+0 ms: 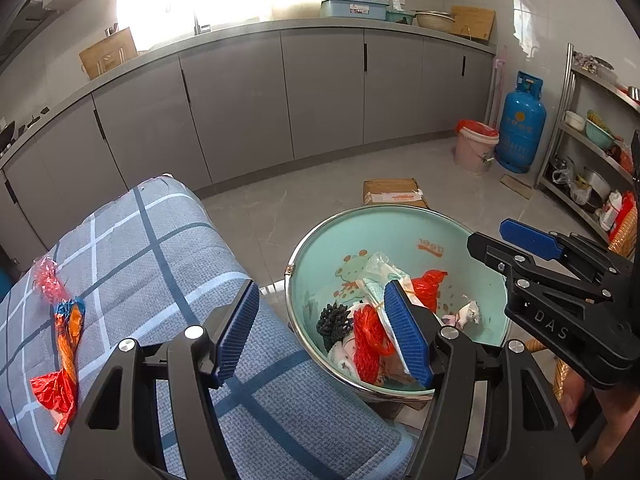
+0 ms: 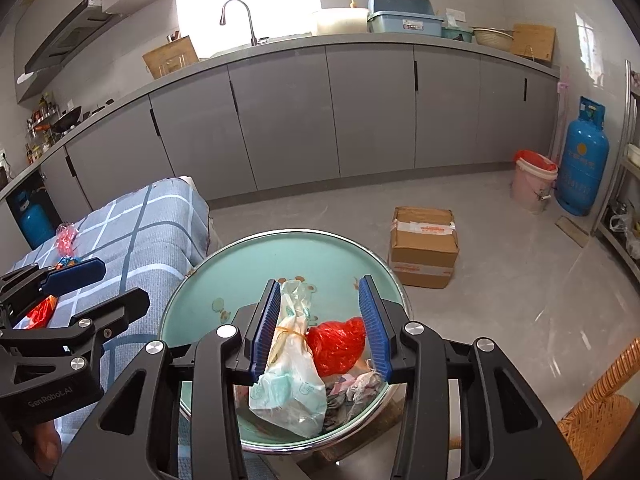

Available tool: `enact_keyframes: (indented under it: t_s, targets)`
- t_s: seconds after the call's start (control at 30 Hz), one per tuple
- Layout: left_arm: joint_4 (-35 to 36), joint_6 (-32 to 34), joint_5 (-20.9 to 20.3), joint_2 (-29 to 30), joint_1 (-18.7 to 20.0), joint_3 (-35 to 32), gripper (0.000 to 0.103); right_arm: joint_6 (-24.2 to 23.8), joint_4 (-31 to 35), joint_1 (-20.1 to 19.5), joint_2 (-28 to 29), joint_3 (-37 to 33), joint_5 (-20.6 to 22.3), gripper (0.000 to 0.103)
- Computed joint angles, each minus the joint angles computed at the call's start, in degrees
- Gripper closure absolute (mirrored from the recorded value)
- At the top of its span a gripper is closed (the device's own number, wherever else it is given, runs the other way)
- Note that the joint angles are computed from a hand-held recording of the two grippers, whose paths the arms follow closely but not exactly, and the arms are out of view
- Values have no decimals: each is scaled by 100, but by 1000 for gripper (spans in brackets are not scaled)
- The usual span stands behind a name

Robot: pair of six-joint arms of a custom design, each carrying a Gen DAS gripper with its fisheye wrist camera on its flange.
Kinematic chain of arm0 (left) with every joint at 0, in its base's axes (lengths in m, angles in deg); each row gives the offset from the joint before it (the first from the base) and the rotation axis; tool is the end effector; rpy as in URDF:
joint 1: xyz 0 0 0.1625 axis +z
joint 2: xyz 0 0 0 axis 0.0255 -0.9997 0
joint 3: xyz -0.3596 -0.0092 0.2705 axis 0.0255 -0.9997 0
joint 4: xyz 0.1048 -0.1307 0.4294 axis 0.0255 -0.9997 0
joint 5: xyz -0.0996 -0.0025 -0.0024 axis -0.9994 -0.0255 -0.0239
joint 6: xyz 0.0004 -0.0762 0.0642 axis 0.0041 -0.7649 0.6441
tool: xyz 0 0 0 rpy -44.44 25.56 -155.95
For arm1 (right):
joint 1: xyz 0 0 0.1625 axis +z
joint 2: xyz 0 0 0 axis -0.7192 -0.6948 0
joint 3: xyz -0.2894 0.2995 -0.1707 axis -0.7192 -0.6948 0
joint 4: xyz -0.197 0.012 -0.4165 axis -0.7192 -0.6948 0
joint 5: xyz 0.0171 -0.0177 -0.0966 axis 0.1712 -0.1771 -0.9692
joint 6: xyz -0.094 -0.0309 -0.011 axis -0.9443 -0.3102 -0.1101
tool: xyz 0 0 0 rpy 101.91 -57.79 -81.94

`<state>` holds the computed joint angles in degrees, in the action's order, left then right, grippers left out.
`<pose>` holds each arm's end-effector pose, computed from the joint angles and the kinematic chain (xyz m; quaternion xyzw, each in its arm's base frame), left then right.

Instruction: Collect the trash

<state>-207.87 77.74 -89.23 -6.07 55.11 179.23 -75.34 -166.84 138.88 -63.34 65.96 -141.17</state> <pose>-0.1679 -0.6148 0.0471 0.3161 0.8461 -0.3053 0.3016 0.1217 -0.5887 0.0764 0.1358 -0.8421 0.4317 0.2933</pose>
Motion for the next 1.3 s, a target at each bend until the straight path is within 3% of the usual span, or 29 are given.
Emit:
enact_keyframes:
  t_s: [1.03, 1.2, 1.3]
  targets:
    - [53, 17, 71, 6, 65, -32, 38, -74, -49, -36, 66, -9, -57, 57]
    - [38, 28, 79, -20, 58, -11, 37, -84, -49, -14, 91, -30, -94, 54]
    - [-16, 49, 112, -22, 51, 1, 31, -98, -65, 21, 99, -34, -130, 52]
